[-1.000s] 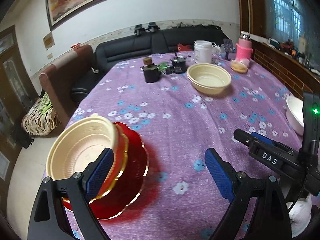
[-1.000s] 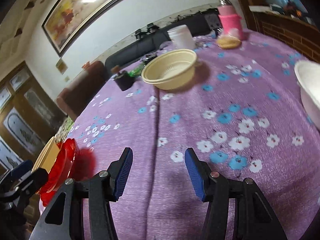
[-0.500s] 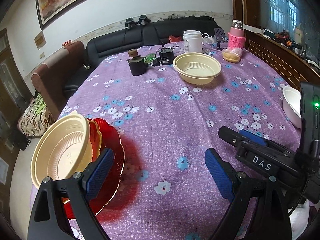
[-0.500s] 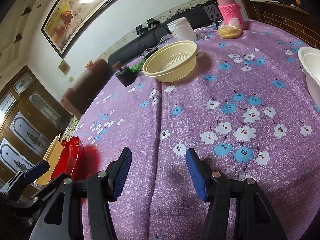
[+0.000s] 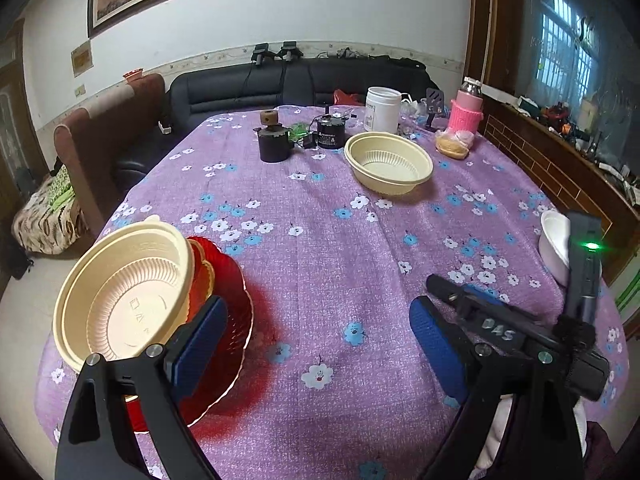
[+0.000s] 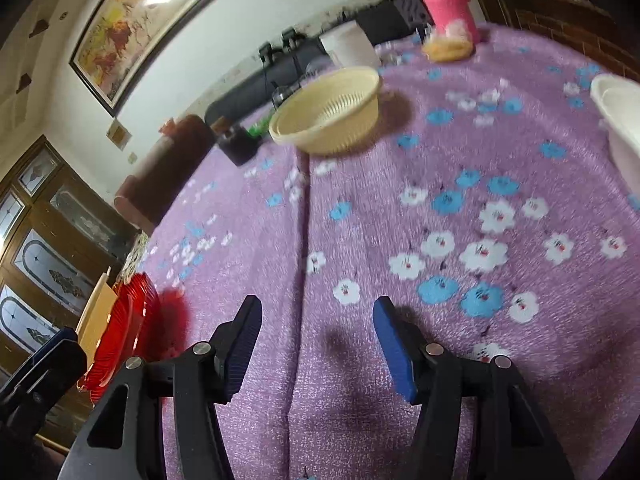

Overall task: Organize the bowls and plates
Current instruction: 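Move the right tool to the white plastic bowl and grasp its rim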

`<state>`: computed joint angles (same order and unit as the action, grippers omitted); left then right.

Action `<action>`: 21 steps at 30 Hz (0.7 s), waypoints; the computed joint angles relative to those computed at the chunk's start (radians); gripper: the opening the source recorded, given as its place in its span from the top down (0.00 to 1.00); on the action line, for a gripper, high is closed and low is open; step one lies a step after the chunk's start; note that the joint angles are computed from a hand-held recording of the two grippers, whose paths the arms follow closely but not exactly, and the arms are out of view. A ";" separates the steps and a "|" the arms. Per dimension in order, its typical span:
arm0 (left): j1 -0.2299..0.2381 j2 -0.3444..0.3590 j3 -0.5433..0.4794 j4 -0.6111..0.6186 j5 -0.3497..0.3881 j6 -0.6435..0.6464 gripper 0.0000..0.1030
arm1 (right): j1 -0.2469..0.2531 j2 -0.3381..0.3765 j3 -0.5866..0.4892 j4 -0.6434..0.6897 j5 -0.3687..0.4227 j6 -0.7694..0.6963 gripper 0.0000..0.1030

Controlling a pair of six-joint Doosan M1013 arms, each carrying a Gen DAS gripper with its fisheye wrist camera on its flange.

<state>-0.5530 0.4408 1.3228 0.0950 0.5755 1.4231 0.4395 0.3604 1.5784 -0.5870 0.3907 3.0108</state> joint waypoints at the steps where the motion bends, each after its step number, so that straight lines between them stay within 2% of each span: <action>1: 0.003 -0.005 0.005 -0.009 -0.005 0.008 0.11 | 0.009 -0.011 0.010 -0.104 0.000 0.088 0.40; 4: 0.011 -0.015 0.019 -0.031 -0.016 0.031 0.11 | 0.032 -0.073 0.053 -0.347 0.023 0.264 0.40; 6: 0.019 -0.014 0.019 -0.077 -0.008 0.060 0.11 | 0.030 -0.112 0.079 -0.413 0.064 0.327 0.40; 9: 0.031 -0.011 0.021 -0.193 0.007 0.136 0.11 | 0.006 -0.177 0.123 -0.394 0.192 0.369 0.39; 10: 0.032 -0.008 0.021 -0.213 0.012 0.155 0.11 | -0.006 -0.199 0.139 -0.367 0.284 0.382 0.39; 11: 0.031 -0.006 0.020 -0.227 0.018 0.169 0.11 | -0.015 -0.211 0.147 -0.341 0.341 0.380 0.39; 14: 0.031 0.009 0.004 -0.283 0.060 0.219 0.11 | -0.053 -0.250 0.192 -0.284 0.450 0.398 0.39; 16: 0.030 0.013 -0.003 -0.309 0.077 0.243 0.11 | -0.082 -0.264 0.211 -0.241 0.476 0.394 0.39; 21: 0.023 0.010 0.000 -0.281 0.076 0.221 0.11 | -0.126 -0.259 0.232 -0.203 0.457 0.370 0.39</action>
<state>-0.5299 0.4505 1.3227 -0.1861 0.6513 1.6444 0.3138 0.1012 1.8105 -0.7897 0.8478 3.3812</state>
